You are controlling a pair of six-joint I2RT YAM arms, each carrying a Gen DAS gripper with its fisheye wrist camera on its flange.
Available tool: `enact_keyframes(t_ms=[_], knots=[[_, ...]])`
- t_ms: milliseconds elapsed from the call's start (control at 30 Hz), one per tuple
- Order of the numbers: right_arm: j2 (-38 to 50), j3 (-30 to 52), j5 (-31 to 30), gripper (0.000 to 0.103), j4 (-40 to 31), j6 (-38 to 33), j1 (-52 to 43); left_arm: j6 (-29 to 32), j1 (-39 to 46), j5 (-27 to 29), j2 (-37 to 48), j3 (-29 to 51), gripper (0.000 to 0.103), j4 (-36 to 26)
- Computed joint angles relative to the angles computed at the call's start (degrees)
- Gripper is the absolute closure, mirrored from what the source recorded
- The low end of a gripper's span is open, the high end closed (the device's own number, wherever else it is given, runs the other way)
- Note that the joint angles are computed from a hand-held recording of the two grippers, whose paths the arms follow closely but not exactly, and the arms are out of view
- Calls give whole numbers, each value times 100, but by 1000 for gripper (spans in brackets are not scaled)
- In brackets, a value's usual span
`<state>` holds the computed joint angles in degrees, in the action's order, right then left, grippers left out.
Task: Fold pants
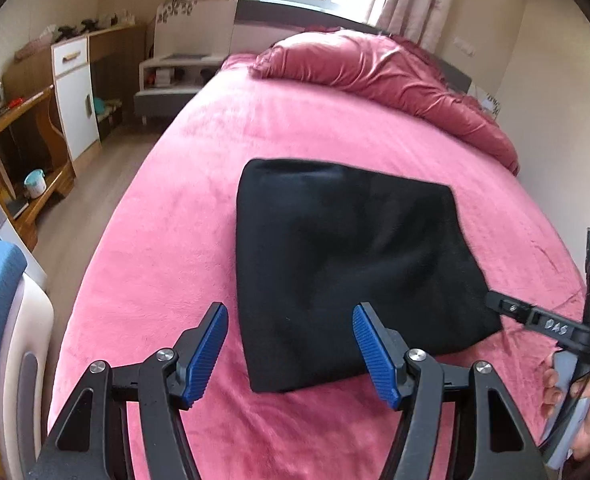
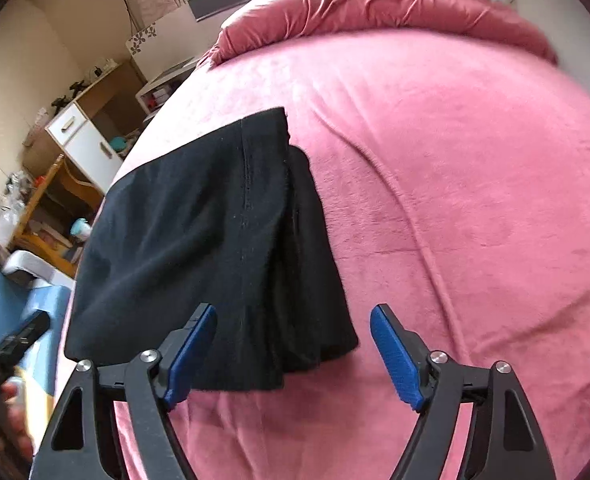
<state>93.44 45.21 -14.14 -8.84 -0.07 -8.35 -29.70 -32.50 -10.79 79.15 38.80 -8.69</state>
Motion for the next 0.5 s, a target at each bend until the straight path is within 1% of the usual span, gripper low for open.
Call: enact_keyframes(t_ms=[100, 300, 500], knots=[[-595, -481, 320, 23, 131, 27, 168, -55, -296, -344, -333, -123, 36, -116], [-1506, -1133, 743, 22, 150, 190, 526, -288, -735, -718, -798, -329, 36, -378], [-2268, -1608, 1050, 22, 56, 472, 884, -516, -1158, -1203, -1128, -455, 36, -708]])
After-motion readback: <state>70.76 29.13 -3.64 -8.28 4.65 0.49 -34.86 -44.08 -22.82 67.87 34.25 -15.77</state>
